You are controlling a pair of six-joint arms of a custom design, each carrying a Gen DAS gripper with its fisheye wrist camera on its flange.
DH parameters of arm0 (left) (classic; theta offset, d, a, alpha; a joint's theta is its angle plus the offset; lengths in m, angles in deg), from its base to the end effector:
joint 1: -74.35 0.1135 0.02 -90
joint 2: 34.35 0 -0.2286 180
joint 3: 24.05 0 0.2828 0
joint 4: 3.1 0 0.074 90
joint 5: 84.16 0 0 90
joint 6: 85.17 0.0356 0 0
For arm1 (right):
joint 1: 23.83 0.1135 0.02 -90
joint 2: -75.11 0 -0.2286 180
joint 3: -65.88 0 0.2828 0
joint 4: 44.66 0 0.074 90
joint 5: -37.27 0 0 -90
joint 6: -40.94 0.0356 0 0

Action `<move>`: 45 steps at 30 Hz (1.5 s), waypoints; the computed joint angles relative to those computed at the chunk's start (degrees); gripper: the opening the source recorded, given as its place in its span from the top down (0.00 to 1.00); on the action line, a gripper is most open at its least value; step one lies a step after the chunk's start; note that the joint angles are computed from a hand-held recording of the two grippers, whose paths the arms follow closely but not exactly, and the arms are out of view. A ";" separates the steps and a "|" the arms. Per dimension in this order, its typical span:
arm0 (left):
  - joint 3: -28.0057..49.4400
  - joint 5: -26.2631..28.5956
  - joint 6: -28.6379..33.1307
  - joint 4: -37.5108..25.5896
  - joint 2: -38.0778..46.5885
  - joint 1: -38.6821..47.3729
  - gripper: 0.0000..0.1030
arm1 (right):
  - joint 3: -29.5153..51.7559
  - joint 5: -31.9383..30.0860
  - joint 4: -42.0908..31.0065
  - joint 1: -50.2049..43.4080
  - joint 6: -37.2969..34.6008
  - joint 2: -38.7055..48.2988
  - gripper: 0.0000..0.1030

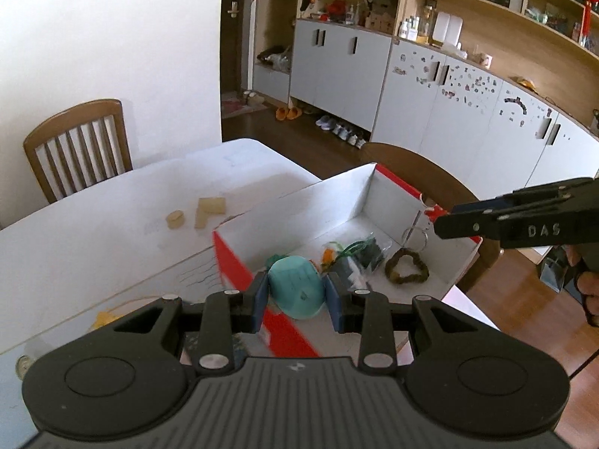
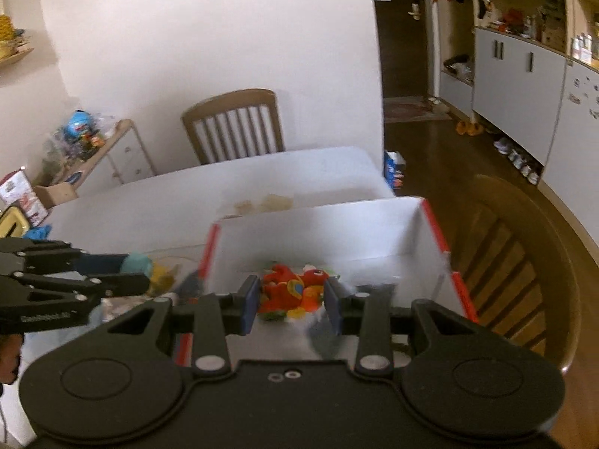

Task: Organize objects
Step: 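Carry the teal ball and red toy into the shoebox and open both grippers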

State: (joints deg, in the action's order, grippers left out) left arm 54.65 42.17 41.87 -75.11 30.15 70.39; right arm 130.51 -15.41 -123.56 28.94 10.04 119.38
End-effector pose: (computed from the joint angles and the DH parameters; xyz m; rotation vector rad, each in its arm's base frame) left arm 0.2484 -0.0383 0.3023 1.0440 2.1492 -0.5528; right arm 0.1230 0.1262 0.2842 0.3466 2.2925 0.1019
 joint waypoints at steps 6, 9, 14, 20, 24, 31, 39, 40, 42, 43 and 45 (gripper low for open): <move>-1.15 -7.69 -6.86 6.93 2.59 -9.43 0.68 | -6.85 -5.06 2.35 -8.05 -6.90 -6.20 0.65; -0.99 -11.44 -8.97 9.70 4.79 -13.22 0.68 | -9.91 -7.60 4.07 -11.82 -10.16 -8.47 0.65; 1.86 -16.20 -12.35 12.89 9.99 -18.81 0.68 | -13.70 -11.90 7.59 -16.20 -14.69 -10.07 0.65; 5.38 -20.43 -14.99 16.19 17.61 -24.23 0.68 | -16.47 -18.03 13.23 -21.52 -20.71 -7.98 0.66; 6.78 -22.29 -14.68 18.06 21.87 -26.93 0.68 | -17.32 -20.45 15.66 -22.66 -24.85 -4.47 0.66; 11.40 -26.88 -16.72 18.56 30.04 -29.83 0.68 | -18.71 -23.82 17.16 -25.43 -29.98 -0.73 0.65; 13.86 -28.29 -17.21 17.21 34.62 -31.15 0.68 | -19.91 -26.47 17.27 -27.39 -32.55 -0.23 0.65; 14.27 -28.32 -17.54 16.95 35.04 -31.21 0.68 | -20.05 -26.86 17.25 -27.63 -32.74 -0.34 0.65; 15.58 -28.61 -18.45 15.96 36.04 -31.38 0.68 | -20.15 -27.62 17.46 -28.00 -33.00 0.09 0.65; 16.13 -28.59 -18.81 15.65 36.48 -31.37 0.68 | -20.12 -27.84 17.41 -28.04 -33.11 0.11 0.65; 16.51 -28.74 -19.27 15.65 36.72 -31.43 0.68 | -19.98 -28.46 17.15 -28.46 -33.20 -0.03 0.64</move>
